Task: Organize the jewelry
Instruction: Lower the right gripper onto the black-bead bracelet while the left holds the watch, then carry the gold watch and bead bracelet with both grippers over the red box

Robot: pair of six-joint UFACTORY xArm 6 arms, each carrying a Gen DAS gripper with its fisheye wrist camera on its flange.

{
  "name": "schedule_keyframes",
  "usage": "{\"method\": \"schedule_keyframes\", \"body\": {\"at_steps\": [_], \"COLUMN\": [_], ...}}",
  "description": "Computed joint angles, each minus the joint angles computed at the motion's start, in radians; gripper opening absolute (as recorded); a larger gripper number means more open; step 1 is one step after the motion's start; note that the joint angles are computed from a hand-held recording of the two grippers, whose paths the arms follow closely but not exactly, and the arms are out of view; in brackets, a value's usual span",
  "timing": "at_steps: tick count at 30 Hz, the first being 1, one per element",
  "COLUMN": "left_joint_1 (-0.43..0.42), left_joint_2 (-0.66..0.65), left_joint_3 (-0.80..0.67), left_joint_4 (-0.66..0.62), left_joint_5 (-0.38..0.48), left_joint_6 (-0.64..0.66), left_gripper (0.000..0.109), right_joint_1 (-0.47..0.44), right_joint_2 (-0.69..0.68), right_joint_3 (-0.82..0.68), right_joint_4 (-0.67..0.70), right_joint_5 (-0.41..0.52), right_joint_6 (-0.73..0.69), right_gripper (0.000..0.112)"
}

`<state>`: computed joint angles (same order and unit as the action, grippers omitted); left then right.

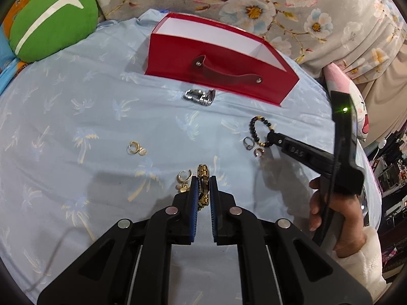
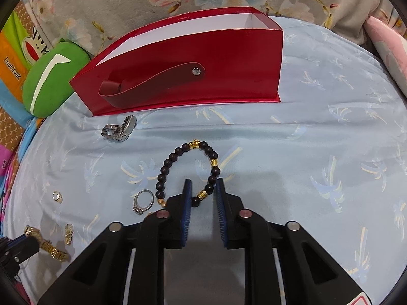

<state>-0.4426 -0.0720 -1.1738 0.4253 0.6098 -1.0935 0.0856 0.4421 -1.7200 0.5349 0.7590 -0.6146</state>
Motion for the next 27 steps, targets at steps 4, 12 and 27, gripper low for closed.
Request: {"method": "schedule_keyframes", "body": {"at_steps": [4, 12, 27], "left_joint_1": [-0.001, 0.019, 0.097], "left_joint_2": [0.004, 0.015, 0.25], "left_joint_3": [-0.022, -0.075, -0.505], "left_joint_4": [0.015, 0.063, 0.177], "left_joint_5": [0.001, 0.011, 0.119], "left_joint_6": [0.003, 0.011, 0.163], "left_gripper": [0.008, 0.008, 0.008], "right_joint_1": [0.008, 0.002, 0.023], "right_joint_2": [0.0, -0.016, 0.186], "right_joint_3": [0.003, -0.001, -0.538], "right_joint_4": [-0.012, 0.034, 0.064], "right_joint_5": [-0.015, -0.031, 0.077], "right_joint_6": [-0.002, -0.027, -0.008], "right_gripper": [0.007, 0.006, 0.006]}}
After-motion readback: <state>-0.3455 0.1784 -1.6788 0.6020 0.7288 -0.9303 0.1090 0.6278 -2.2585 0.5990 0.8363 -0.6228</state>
